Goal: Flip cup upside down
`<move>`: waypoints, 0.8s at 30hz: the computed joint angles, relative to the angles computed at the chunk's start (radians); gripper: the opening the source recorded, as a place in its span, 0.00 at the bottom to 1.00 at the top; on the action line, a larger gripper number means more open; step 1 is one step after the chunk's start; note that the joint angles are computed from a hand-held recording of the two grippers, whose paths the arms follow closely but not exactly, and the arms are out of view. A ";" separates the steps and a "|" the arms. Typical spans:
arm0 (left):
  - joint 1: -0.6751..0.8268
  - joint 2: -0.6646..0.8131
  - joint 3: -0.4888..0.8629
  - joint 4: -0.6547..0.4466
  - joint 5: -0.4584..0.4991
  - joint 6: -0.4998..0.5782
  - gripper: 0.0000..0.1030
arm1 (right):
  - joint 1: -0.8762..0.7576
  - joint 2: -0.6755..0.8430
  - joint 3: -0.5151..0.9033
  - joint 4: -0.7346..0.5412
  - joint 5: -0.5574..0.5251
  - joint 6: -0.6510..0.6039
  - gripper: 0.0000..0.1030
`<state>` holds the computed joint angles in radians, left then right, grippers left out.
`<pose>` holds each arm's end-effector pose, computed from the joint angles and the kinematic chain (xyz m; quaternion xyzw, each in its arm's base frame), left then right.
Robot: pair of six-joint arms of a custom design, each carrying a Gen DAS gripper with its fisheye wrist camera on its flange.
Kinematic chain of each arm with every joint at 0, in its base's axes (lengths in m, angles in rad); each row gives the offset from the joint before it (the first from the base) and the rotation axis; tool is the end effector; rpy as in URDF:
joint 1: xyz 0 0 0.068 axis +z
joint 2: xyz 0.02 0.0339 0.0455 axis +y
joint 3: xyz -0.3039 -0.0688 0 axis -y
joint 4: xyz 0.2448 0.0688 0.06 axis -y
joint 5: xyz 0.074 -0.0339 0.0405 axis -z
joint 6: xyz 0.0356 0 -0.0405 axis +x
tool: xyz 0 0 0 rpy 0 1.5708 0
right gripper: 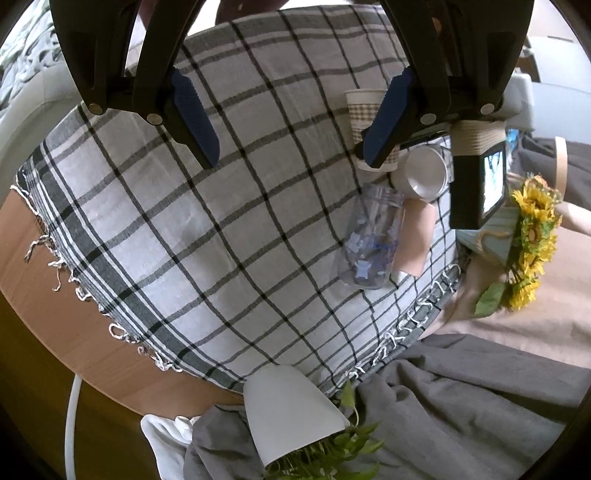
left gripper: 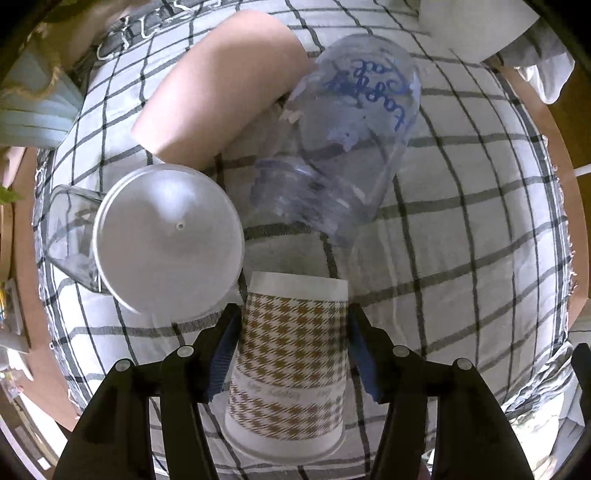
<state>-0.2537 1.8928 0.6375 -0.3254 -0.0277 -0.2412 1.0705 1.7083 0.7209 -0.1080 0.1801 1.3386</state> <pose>0.2404 -0.0613 0.0781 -0.0063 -0.9999 -0.0146 0.0014 0.1478 0.2571 0.1463 0.1503 0.9564 0.1877 0.1656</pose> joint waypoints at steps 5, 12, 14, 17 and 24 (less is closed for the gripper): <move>-0.008 0.013 0.003 0.027 -0.003 0.004 0.55 | 0.000 0.009 0.016 -0.015 -0.003 -0.002 0.78; 0.031 -0.175 -0.087 0.087 0.089 0.008 0.55 | 0.008 0.003 0.013 -0.012 -0.012 -0.010 0.78; 0.036 -0.224 -0.123 0.140 0.125 -0.003 0.55 | 0.011 -0.007 0.009 -0.019 -0.006 -0.009 0.78; 0.023 -0.280 -0.183 0.236 0.148 -0.018 0.55 | 0.023 -0.028 0.009 -0.050 0.018 -0.015 0.78; -0.083 -0.273 -0.261 0.390 0.118 -0.131 0.54 | 0.054 -0.070 0.001 -0.148 0.069 -0.026 0.78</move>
